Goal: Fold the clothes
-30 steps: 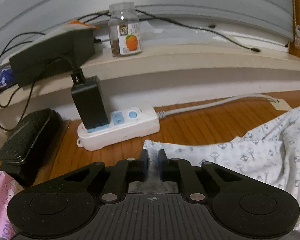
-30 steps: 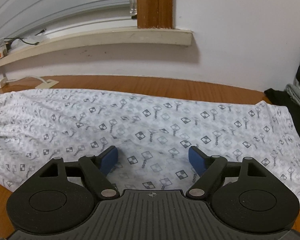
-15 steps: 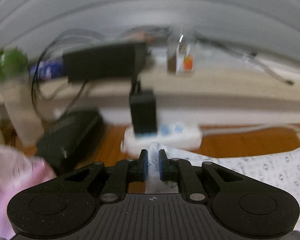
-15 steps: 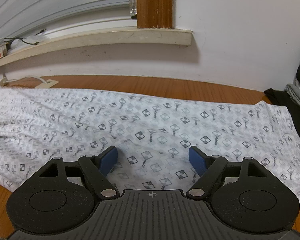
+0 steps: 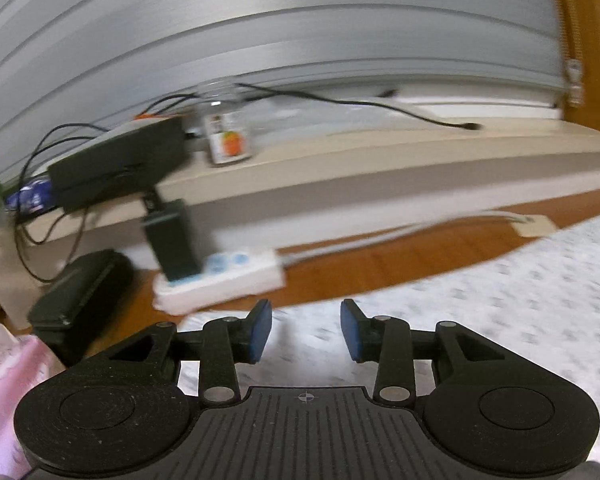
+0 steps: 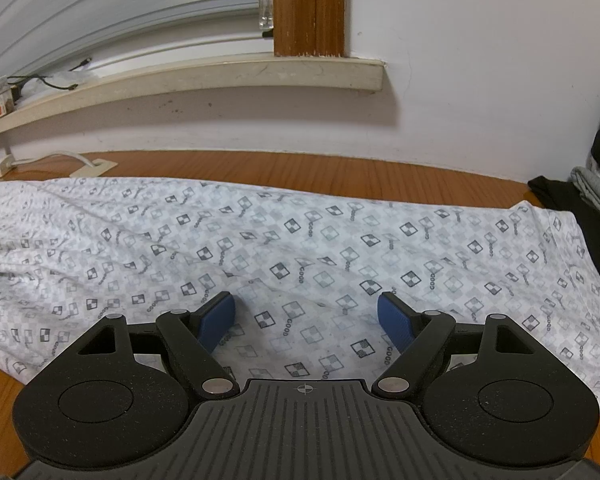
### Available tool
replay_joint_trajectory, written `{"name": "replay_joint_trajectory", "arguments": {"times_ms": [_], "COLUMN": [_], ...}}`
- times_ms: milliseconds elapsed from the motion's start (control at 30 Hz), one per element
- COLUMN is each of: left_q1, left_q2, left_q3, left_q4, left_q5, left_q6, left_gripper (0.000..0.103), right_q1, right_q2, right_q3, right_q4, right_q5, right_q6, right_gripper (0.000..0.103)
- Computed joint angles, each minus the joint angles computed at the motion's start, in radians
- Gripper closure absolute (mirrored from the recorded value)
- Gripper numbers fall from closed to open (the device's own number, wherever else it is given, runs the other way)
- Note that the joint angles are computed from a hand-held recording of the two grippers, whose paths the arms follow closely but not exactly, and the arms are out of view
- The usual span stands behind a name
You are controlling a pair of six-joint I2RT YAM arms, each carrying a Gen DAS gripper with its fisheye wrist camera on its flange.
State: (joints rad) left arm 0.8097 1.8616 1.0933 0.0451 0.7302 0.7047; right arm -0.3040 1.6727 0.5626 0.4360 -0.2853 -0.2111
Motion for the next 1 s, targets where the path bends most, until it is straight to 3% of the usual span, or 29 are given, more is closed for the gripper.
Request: {"name": "replay_joint_trajectory", "arguments": {"times_ms": [267, 400, 467, 633, 800, 1000], "left_q1": [0.204, 0.311, 0.347, 0.380, 0.372, 0.360], "left_q2": [-0.098, -0.088, -0.065, -0.042, -0.024, -0.004], "left_q3": [-0.110, -0.118, -0.098, -0.086, -0.090, -0.079], "left_q4": [-0.145, -0.201, -0.240, -0.265, -0.237, -0.210], "left_q5": [0.126, 0.126, 0.125, 0.127, 0.130, 0.121], "left_q6": [0.158, 0.230, 0.251, 0.267, 0.244, 0.220], "left_gripper": [0.062, 0.061, 0.062, 0.051, 0.051, 0.059], "right_q1": [0.027, 0.082, 0.144, 0.385, 0.607, 0.751], "right_q2": [-0.020, -0.080, -0.124, -0.192, -0.156, -0.141], "right_q3": [-0.038, -0.095, -0.126, -0.143, -0.096, -0.071], "right_q4": [0.060, 0.075, 0.074, 0.045, 0.035, 0.008], "right_q5": [0.055, 0.028, 0.015, 0.010, -0.001, 0.002], "right_q6": [-0.009, 0.014, 0.032, 0.102, 0.181, 0.209], "right_gripper": [0.027, 0.057, 0.064, 0.065, 0.065, 0.068]}}
